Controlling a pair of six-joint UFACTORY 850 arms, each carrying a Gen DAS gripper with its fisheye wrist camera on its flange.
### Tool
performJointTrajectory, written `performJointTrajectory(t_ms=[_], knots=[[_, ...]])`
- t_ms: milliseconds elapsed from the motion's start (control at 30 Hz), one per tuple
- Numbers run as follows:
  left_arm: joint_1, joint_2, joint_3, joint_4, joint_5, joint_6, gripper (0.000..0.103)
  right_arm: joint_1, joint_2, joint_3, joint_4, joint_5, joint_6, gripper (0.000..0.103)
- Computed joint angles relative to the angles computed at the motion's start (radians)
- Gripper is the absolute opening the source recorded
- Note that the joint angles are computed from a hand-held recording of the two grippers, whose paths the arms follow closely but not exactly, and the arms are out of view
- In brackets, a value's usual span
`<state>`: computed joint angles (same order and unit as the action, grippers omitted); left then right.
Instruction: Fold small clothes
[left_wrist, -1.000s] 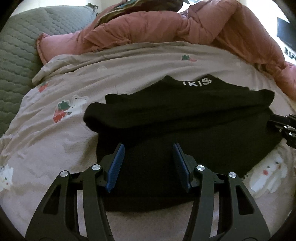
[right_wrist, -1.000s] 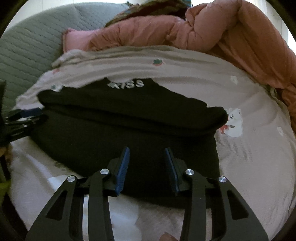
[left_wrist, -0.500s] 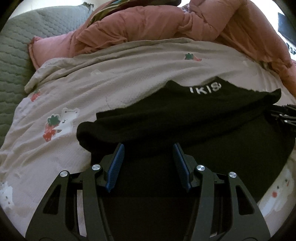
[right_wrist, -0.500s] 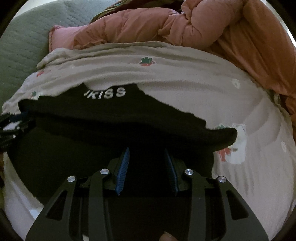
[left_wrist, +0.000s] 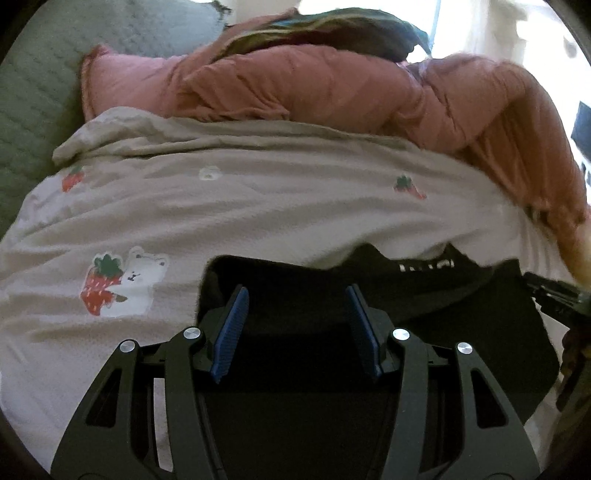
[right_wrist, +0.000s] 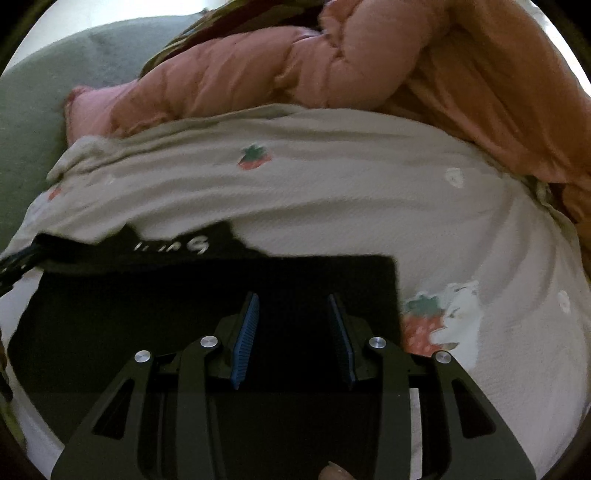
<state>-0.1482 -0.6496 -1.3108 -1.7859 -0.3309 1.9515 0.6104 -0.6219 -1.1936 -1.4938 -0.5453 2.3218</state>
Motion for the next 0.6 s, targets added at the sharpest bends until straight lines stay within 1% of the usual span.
performJointTrajectory(t_ms=[67,133,167,200,233,267,300,333,400,500,533,600], knots=[[0.021,0.004,0.008,-0.046,-0.027,0.025,0.046,-0.002,0.016,0.025,-0.011,-0.022,0.041,0.038],[0.042,0.007,0.015,-0.086,-0.058,0.05,0.046,-0.006,0.031,0.052,-0.021,-0.028,0.078,0.038],[0.047,0.009,0.017,-0.114,-0.045,0.075,0.058,-0.008,0.038,0.065,-0.019,-0.029,0.09,0.038],[0.052,0.012,0.017,-0.143,-0.025,0.094,0.067,-0.008,0.041,0.074,-0.01,-0.033,0.092,0.038],[0.061,0.013,0.018,-0.148,-0.037,0.087,0.067,-0.01,0.044,0.083,-0.003,-0.035,0.097,0.038],[0.078,0.012,0.016,-0.12,-0.074,0.039,0.067,-0.012,0.046,0.092,0.001,-0.036,0.105,0.039],[0.086,0.011,0.012,-0.091,-0.085,-0.001,0.068,-0.014,0.048,0.1,-0.002,-0.033,0.117,0.041],[0.089,0.009,0.007,-0.062,-0.077,-0.022,0.068,-0.019,0.049,0.105,-0.002,-0.025,0.128,0.043],[0.086,0.008,0.004,-0.066,-0.046,-0.003,0.068,-0.023,0.049,0.108,0.0,-0.016,0.133,0.043],[0.098,-0.02,-0.025,0.109,-0.071,-0.18,0.068,-0.03,0.039,0.093,0.001,0.003,0.116,0.046],[0.096,-0.031,-0.034,0.161,-0.067,-0.228,0.068,-0.032,0.036,0.089,0.002,0.009,0.111,0.047],[0.091,-0.044,-0.041,0.201,-0.056,-0.254,0.068,-0.04,0.028,0.077,-0.005,0.027,0.111,0.047]])
